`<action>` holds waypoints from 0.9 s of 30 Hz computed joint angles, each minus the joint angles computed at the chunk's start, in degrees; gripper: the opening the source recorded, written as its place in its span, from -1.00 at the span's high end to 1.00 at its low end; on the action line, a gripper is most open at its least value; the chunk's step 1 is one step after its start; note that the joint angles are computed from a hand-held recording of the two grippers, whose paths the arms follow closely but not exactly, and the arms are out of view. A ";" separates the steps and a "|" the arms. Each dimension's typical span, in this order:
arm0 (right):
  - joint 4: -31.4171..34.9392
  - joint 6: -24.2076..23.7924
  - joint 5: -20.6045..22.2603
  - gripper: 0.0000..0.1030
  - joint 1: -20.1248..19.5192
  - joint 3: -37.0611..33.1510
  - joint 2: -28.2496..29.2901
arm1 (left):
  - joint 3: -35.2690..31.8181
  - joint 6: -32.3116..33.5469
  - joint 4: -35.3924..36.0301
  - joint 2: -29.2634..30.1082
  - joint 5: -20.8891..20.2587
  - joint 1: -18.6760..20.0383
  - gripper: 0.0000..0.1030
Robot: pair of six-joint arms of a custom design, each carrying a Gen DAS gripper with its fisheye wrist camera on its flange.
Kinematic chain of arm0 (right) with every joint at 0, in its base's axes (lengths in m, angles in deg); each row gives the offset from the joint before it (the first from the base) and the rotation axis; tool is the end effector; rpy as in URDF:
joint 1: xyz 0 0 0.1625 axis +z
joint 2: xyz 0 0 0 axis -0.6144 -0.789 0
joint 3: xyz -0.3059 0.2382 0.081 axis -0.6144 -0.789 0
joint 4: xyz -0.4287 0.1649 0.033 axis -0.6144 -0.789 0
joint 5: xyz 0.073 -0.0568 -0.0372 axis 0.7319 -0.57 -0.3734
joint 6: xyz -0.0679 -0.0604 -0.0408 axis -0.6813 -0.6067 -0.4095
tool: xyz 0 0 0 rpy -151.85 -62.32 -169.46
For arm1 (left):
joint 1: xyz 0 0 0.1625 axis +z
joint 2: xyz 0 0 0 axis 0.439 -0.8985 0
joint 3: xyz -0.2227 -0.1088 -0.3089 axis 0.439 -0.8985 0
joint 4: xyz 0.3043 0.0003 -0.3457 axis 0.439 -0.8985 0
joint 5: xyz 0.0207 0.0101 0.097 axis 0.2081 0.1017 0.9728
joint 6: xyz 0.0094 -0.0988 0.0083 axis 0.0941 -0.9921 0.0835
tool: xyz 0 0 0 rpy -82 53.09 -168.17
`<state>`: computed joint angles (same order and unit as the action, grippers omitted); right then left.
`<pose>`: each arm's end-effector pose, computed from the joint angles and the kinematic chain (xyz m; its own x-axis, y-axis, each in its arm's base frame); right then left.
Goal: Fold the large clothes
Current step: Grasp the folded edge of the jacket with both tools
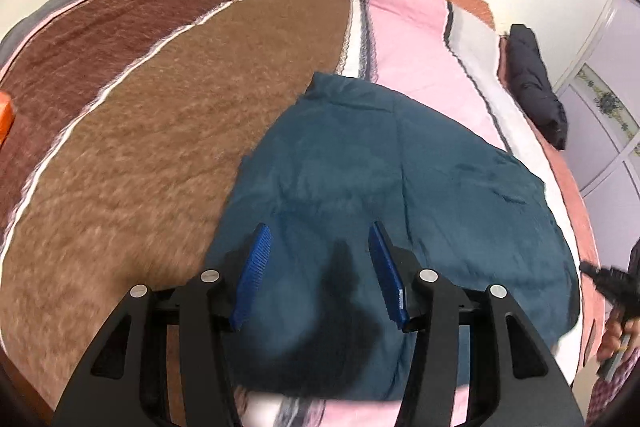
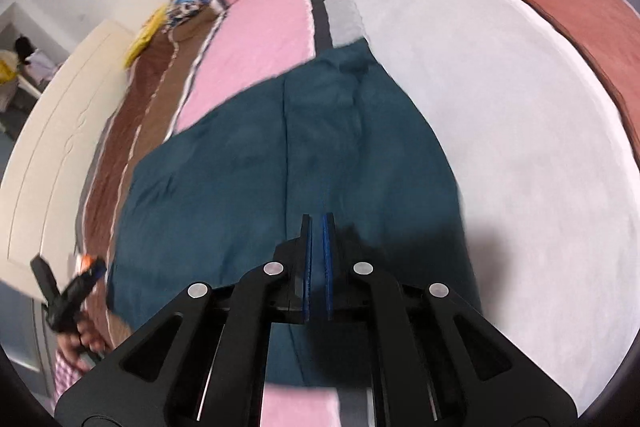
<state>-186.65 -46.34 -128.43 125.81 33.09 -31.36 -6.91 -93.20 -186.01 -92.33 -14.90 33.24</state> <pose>0.0805 -0.8657 0.4113 -0.9677 0.0016 0.2521 -0.1079 0.9013 -0.4196 -0.2245 -0.7964 0.2045 -0.8311 -0.3753 -0.4105 0.0753 0.6554 -0.7516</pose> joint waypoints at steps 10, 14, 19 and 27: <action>-2.60 3.39 -4.56 1.00 -3.01 10.77 -4.47 | 3.27 -13.61 8.01 -1.73 -2.09 2.98 -0.18; -5.42 2.41 -4.51 0.83 -2.04 12.81 -6.32 | 6.26 -16.00 6.92 -4.15 -1.11 1.75 -0.17; -10.28 1.09 -1.56 0.56 -2.28 20.81 -13.00 | 12.72 -13.95 1.35 -8.27 -0.36 -0.94 -0.18; -10.78 5.25 3.11 0.04 -3.98 31.52 -20.12 | 19.84 -18.95 -8.80 -10.98 -10.05 -1.33 -0.51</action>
